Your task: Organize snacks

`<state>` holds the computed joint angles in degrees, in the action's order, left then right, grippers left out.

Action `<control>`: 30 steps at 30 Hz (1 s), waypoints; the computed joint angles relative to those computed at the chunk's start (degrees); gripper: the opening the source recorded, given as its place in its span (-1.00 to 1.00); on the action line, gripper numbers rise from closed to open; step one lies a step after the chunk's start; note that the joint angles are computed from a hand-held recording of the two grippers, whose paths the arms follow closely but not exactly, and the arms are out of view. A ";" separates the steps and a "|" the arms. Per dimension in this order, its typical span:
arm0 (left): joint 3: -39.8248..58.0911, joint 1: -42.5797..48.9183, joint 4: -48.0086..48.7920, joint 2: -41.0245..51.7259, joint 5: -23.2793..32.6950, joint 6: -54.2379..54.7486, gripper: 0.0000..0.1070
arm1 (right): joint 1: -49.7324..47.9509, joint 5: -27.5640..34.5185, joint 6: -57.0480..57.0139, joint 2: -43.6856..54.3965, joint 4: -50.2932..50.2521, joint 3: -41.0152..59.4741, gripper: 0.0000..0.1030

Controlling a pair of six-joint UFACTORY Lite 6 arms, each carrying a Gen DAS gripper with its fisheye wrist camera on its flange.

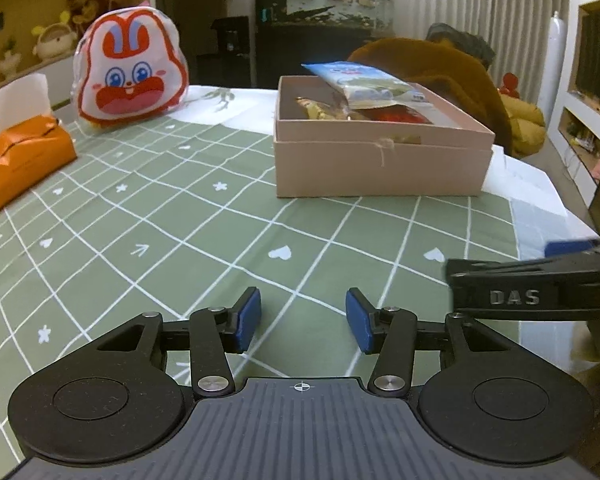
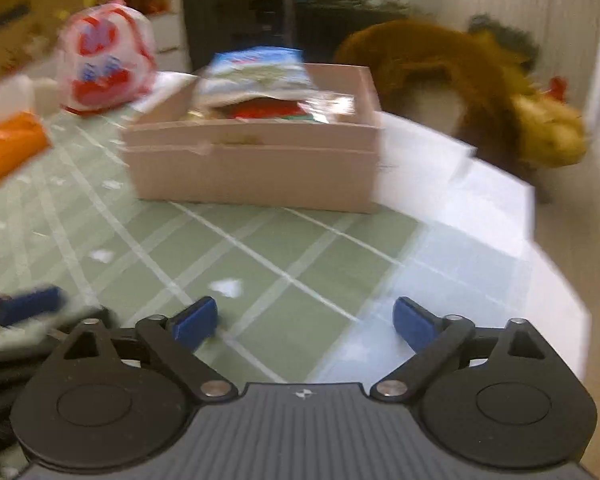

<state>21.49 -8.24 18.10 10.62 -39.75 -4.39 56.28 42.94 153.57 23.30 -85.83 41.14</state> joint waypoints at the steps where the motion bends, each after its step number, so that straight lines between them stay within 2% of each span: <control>1: 0.14 0.21 -0.29 0.34 -0.42 -0.16 -0.09 | 0.09 0.14 1.11 -0.20 0.07 -0.34 1.00; 8: 2.15 -0.97 -3.27 2.44 -0.87 1.83 -0.11 | 3.98 5.14 7.39 2.26 -1.06 -1.75 1.00; 15: 2.70 0.09 -0.39 3.07 -1.19 0.34 -0.11 | 3.60 4.76 7.47 2.22 -2.80 -1.75 1.00; 30: 2.63 0.04 -0.66 3.03 -1.19 0.67 -0.11 | 3.60 4.76 7.48 2.23 -2.81 -1.73 1.00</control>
<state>24.12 -8.20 17.44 13.66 -40.94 -3.72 59.88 47.69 161.05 25.54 -88.65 39.41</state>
